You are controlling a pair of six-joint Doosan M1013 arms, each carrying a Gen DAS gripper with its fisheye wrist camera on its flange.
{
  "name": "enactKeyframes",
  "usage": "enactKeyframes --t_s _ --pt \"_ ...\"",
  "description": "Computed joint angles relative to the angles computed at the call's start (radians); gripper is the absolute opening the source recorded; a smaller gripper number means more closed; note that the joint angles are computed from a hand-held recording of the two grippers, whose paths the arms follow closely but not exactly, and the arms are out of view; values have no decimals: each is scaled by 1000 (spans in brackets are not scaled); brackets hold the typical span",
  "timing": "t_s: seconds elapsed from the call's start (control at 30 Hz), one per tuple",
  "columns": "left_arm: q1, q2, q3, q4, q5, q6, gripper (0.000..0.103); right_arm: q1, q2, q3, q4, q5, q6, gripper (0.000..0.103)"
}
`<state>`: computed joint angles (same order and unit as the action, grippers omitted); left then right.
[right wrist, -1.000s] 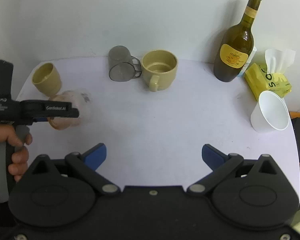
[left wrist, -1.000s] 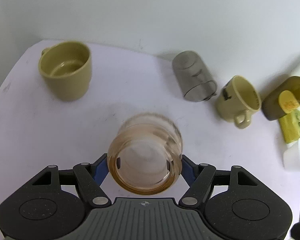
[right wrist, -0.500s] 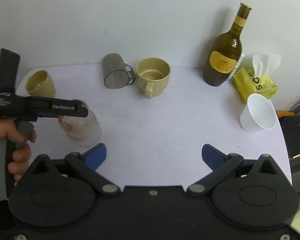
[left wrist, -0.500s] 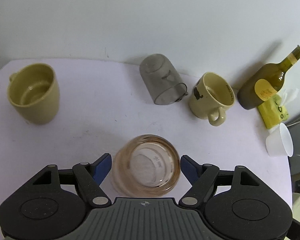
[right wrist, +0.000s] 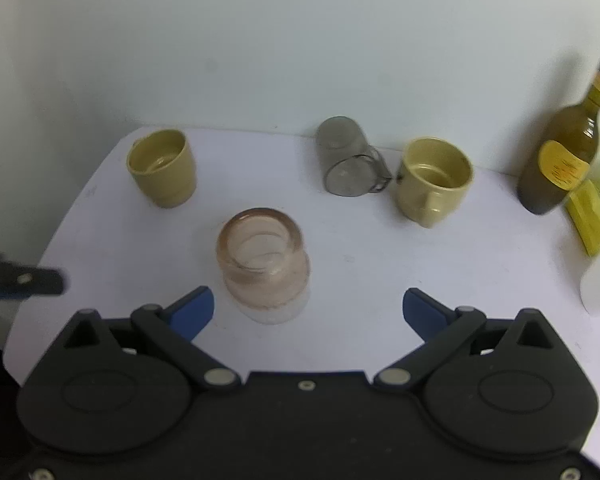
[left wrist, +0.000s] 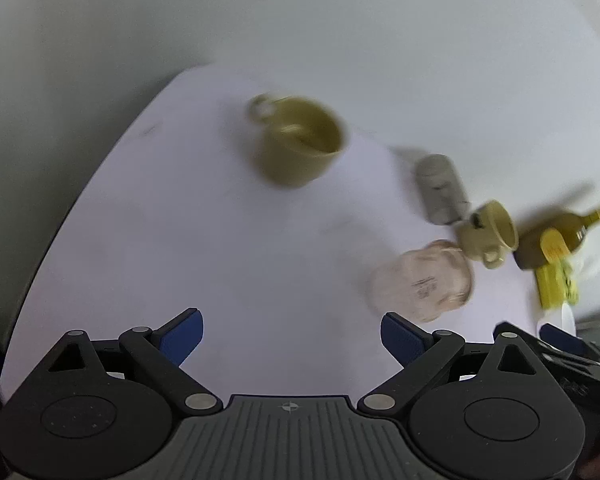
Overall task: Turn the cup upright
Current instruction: 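Close the right tool on the tumbler while the left tool releases it, then lower the held tumbler onto the table and open the right tool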
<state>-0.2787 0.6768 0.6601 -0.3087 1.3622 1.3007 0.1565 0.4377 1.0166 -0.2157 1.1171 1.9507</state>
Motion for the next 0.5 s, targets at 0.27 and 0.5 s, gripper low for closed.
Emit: enactKeyframes --t_s 0.27,0.5 --pt "18 -44 65 24 -81 28 96 13 71 -58 12 -24 -28 91" --pt "19 -53 72 66 -117 -37 97 5 135 -118 -17 11 -32 71"
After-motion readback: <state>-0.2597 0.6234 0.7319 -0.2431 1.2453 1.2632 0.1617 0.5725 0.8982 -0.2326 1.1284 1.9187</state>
